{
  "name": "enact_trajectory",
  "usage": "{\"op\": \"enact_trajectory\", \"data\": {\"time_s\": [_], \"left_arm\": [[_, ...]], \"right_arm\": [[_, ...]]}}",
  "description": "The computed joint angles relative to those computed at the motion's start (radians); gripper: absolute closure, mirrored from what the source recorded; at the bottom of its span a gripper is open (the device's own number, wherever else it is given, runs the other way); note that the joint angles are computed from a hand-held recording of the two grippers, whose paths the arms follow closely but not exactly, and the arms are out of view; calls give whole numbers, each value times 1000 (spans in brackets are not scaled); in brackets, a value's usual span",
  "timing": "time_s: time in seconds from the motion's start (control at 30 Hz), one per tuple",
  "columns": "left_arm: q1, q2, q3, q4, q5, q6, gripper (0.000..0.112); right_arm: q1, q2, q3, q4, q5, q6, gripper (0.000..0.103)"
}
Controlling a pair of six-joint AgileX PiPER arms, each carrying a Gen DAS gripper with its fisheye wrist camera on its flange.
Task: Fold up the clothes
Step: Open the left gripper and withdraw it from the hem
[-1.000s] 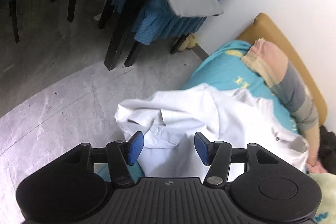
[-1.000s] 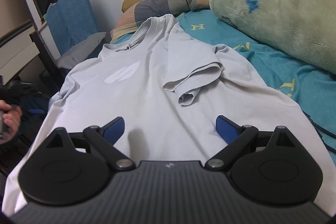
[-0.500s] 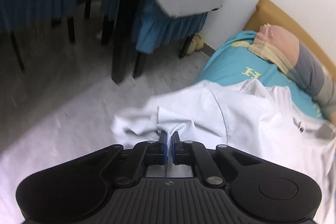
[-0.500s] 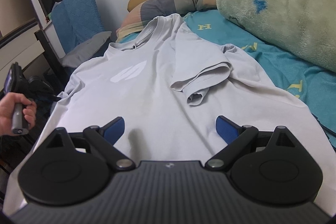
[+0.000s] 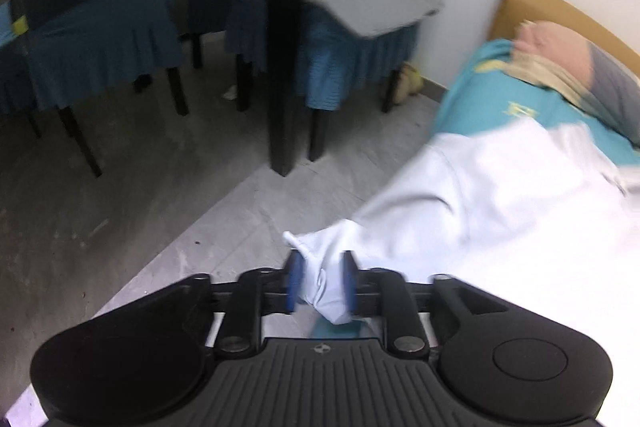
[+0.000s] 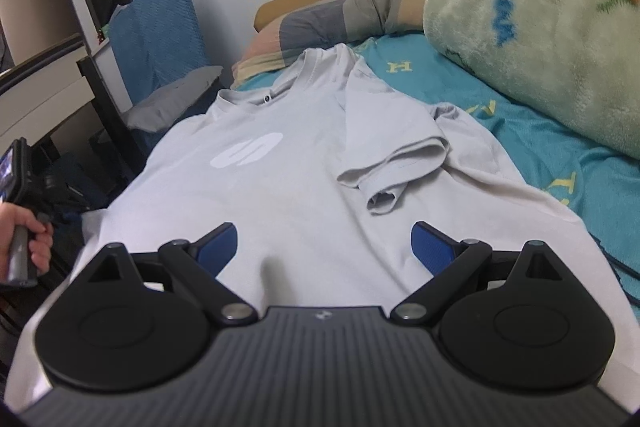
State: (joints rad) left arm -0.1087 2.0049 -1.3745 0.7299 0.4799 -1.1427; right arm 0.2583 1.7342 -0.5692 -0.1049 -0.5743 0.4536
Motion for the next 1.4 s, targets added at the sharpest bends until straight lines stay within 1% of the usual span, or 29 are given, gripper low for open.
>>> {"op": "enact_trajectory", "data": {"time_s": [0.03,0.07,0.1,0.13,0.17,0.23,0.27,0.33,0.37,0.5,0.7,0.73,0.87,0.9,0.97,1.07,1.17,1.23,1.33,1.4], "left_arm": [[-21,-35,29,23,-6,-5,67],[-42,-68,55,45,-9,-8,61],[-71,-106,80,70,-5,-21,51],[-107,-146,101,96,7,-41,44],[-145,-183,119,118,22,-56,42],[-227,-255,148,159,60,-92,30],[-277,-292,167,182,82,-125,29],[-384,-357,188,220,139,-184,16],[-440,-383,190,237,173,-208,13],[-636,-428,147,227,308,-271,12],[-915,-405,111,362,503,-429,10],[-951,-402,118,378,521,-450,10],[-1055,-408,208,450,548,-556,10],[-1070,-405,223,459,556,-571,10],[-1080,-411,257,462,554,-588,10],[-1090,-434,299,464,551,-616,10],[-1079,-459,321,464,536,-635,10],[-1073,-471,331,464,536,-650,10],[-1046,-472,335,447,524,-659,10],[-1026,-463,334,442,515,-658,10]], "right_arm": [[-1,-5,1,-2,-3,4,8],[-2,-12,3,-1,-4,8,8],[-3,-20,5,-2,-5,9,8],[-5,-27,7,-4,-7,9,8],[-6,-39,12,-2,-8,3,8],[-5,-70,24,4,-9,-4,8],[-8,-87,30,-1,-10,-1,8],[-13,-124,47,-15,-17,-1,8],[-16,-144,57,-24,-21,-4,8],[-20,-274,112,-37,7,-38,8],[-1,-535,218,22,104,-109,8],[8,-580,235,42,127,-134,8],[49,-722,269,189,213,-278,8],[48,-740,274,195,221,-274,8],[37,-755,278,173,227,-229,8],[26,-735,283,155,206,-205,8],[3,-689,286,58,177,-117,8],[-15,-645,286,-10,145,-39,8],[-76,-576,281,-182,88,167,8],[-115,-525,273,-269,46,266,9]]}}
